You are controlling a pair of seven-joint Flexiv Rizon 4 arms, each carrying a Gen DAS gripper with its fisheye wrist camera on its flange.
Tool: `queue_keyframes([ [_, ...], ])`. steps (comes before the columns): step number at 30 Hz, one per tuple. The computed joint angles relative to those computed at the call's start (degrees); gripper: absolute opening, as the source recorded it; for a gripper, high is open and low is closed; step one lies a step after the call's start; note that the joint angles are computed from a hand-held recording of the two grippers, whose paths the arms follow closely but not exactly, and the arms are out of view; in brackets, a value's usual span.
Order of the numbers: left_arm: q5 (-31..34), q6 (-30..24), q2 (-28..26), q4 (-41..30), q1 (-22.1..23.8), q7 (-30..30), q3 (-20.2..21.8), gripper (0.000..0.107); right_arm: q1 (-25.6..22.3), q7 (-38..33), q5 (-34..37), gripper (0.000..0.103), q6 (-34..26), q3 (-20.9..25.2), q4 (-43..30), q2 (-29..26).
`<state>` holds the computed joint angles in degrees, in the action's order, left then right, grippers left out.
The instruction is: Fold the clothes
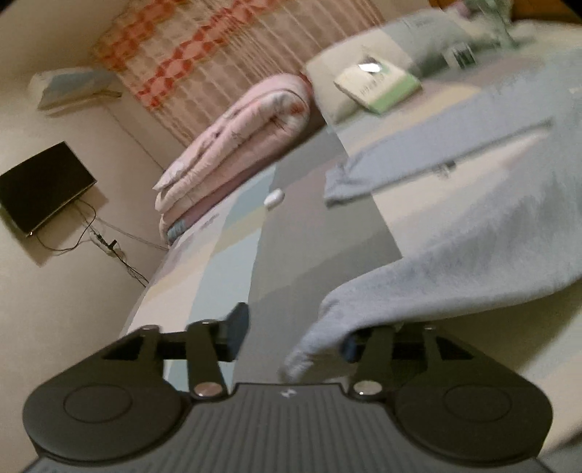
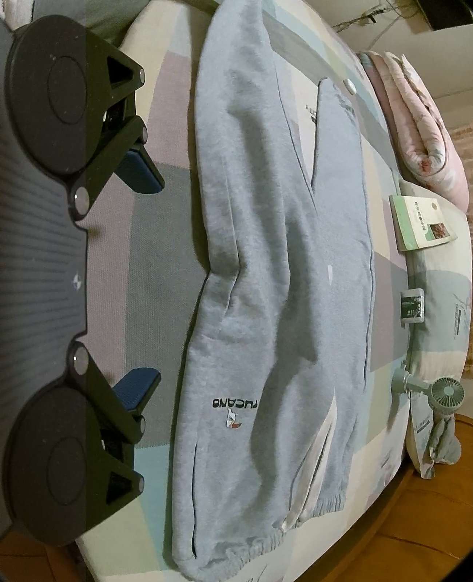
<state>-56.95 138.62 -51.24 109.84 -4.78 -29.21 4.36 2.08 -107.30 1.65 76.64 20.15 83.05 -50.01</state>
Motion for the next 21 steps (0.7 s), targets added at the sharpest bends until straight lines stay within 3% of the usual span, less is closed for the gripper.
queue_keyframes([
  [4, 0.6, -2.71, 2.64, 3.75, 0.8, -1.39, -0.48, 0.074, 0.23, -0.72, -0.41, 0.103, -1.18, 0.14, -0.72, -0.39],
  [8, 1.78, -5.75, 4.61, 7.13, 0.14, -1.75, 0.78, 0.079, 1.03, -2.02, -0.84, 0.103, -2.57, 0.16, -1.89, -1.05],
  [17, 1.01, -13.08, 4.15, 8.08, -4.03, 3.47, 5.25, 0.082, 4.23, -2.41, -0.59, 0.103, -9.37, -1.93, -6.09, -3.94],
  [21, 1.68, -18.0, 5.1, 8.69, -4.89, 5.27, 6.44, 0.082, 5.36, -3.05, -1.19, 0.103, -7.75, -3.35, -4.89, -3.75],
])
